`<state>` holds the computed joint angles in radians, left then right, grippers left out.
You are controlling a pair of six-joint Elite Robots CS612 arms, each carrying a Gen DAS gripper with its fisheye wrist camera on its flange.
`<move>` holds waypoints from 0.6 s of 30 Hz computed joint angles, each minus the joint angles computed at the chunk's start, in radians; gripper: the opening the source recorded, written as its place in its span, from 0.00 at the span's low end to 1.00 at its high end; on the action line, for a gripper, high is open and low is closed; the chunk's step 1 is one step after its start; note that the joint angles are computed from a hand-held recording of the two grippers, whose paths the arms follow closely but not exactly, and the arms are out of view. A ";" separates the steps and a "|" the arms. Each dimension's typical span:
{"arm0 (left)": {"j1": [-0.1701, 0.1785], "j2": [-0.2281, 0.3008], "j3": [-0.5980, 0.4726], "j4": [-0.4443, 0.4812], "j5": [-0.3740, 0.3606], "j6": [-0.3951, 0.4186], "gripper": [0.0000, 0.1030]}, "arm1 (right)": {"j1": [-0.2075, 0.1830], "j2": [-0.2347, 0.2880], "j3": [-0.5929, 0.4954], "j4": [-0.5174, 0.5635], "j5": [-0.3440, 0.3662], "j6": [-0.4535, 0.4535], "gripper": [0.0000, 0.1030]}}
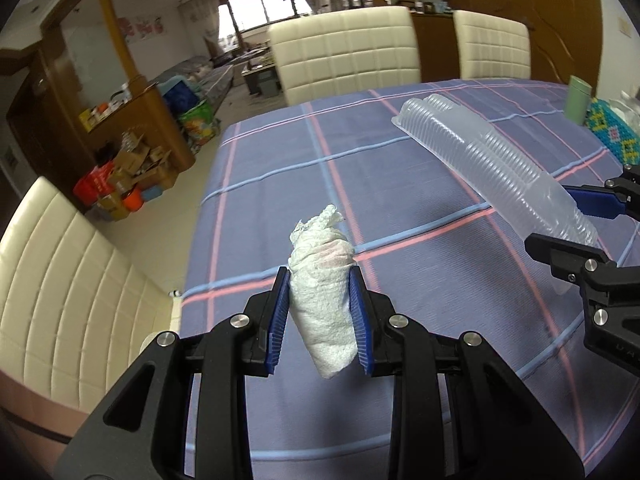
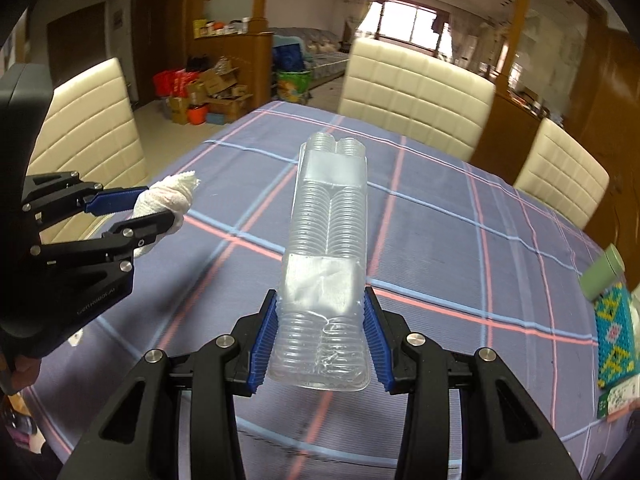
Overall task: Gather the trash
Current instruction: 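Carry the white tissue and clear cup stack over the bin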
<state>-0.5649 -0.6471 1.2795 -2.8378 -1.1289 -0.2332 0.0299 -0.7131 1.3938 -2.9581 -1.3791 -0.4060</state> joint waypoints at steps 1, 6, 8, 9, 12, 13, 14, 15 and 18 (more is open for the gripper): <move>0.003 -0.005 0.011 -0.005 0.001 -0.004 0.30 | 0.006 0.000 -0.001 0.002 0.000 -0.007 0.39; 0.016 -0.031 0.069 -0.027 0.021 -0.024 0.30 | 0.033 0.005 -0.012 0.016 0.006 -0.028 0.39; 0.021 -0.038 0.084 -0.030 0.030 -0.030 0.30 | 0.045 0.009 -0.018 0.022 0.008 -0.039 0.39; 0.025 -0.044 0.097 -0.034 0.034 -0.037 0.30 | 0.050 0.011 -0.022 0.024 0.009 -0.045 0.39; 0.033 -0.056 0.123 -0.042 0.046 -0.051 0.30 | 0.069 0.017 -0.033 0.035 0.012 -0.064 0.39; 0.035 -0.059 0.130 -0.044 0.053 -0.055 0.30 | 0.075 0.019 -0.036 0.038 0.013 -0.068 0.39; 0.038 -0.062 0.138 -0.046 0.058 -0.058 0.30 | 0.080 0.021 -0.040 0.042 0.014 -0.071 0.39; 0.042 -0.067 0.148 -0.049 0.062 -0.064 0.30 | 0.085 0.024 -0.046 0.047 0.016 -0.076 0.39; 0.053 -0.078 0.175 -0.055 0.081 -0.090 0.30 | 0.101 0.033 -0.061 0.055 0.019 -0.087 0.39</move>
<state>-0.5122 -0.7248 1.4542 -2.8930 -1.0484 -0.3233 0.1310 -0.6802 1.3331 -2.9032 -1.3599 -0.4931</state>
